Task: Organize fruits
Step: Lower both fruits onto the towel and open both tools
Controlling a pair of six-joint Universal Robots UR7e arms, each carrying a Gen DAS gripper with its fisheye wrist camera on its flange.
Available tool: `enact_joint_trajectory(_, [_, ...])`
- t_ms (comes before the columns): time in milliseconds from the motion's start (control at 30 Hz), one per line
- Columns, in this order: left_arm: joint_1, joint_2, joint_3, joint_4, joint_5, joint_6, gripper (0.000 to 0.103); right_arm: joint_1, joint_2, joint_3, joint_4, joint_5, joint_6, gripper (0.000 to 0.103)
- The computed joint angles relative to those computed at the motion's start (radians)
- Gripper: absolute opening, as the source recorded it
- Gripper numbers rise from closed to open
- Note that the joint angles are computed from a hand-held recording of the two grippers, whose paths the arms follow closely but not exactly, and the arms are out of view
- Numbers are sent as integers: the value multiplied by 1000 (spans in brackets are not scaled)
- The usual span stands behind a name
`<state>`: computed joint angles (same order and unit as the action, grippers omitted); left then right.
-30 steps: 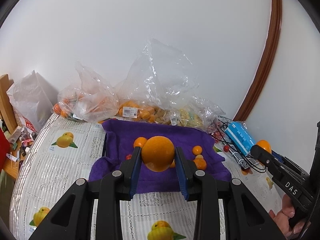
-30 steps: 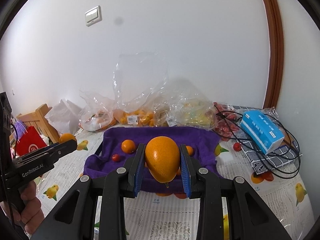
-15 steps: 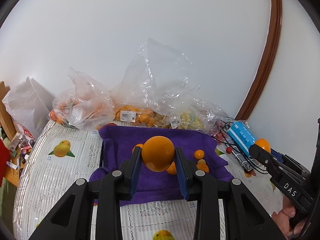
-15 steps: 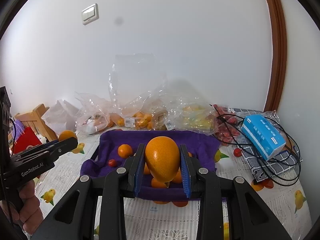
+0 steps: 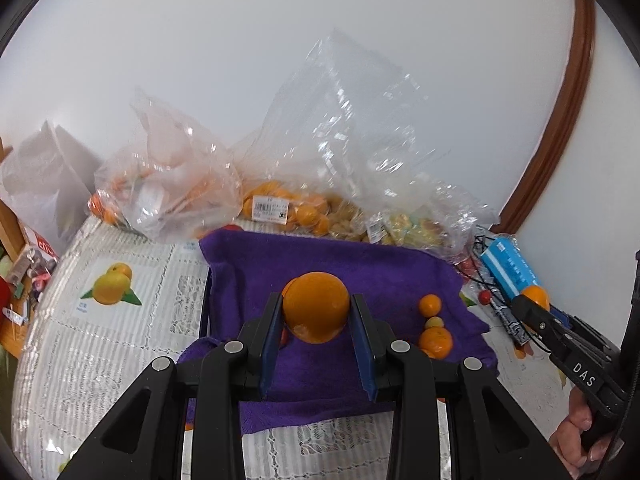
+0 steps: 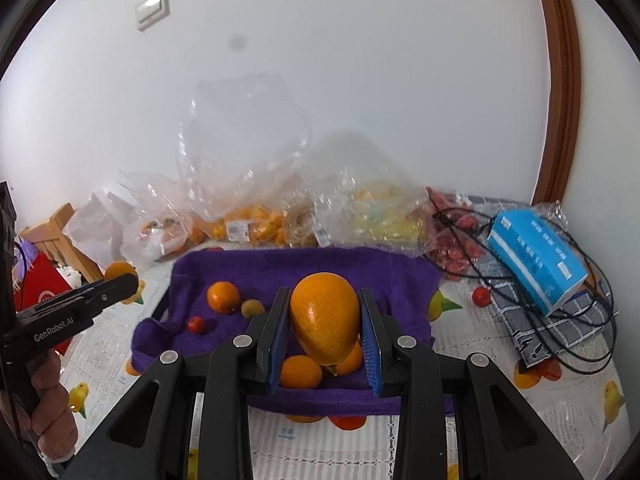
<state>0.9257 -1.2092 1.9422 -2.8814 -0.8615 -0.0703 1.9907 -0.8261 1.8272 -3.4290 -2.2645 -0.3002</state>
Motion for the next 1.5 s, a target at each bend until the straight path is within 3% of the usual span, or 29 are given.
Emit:
enact_joint_trajectory(367, [65,78,-50,50,-22,-12,31,-100,39,-20,69,3,50,33])
enact_joint_trajectory(567, [91,108,-68,86,-36,-26,31,-138,57,-19,47,16,60,33])
enact_joint_trajectory(1233, [108,167,-117,205,-69,-61,32,-152,85,-18,-21,25,-8,33])
enact_joint_trajectory(1500, [77,139,-94,222,-35,-76,37,-133,78,-7,-29,2,-17,34])
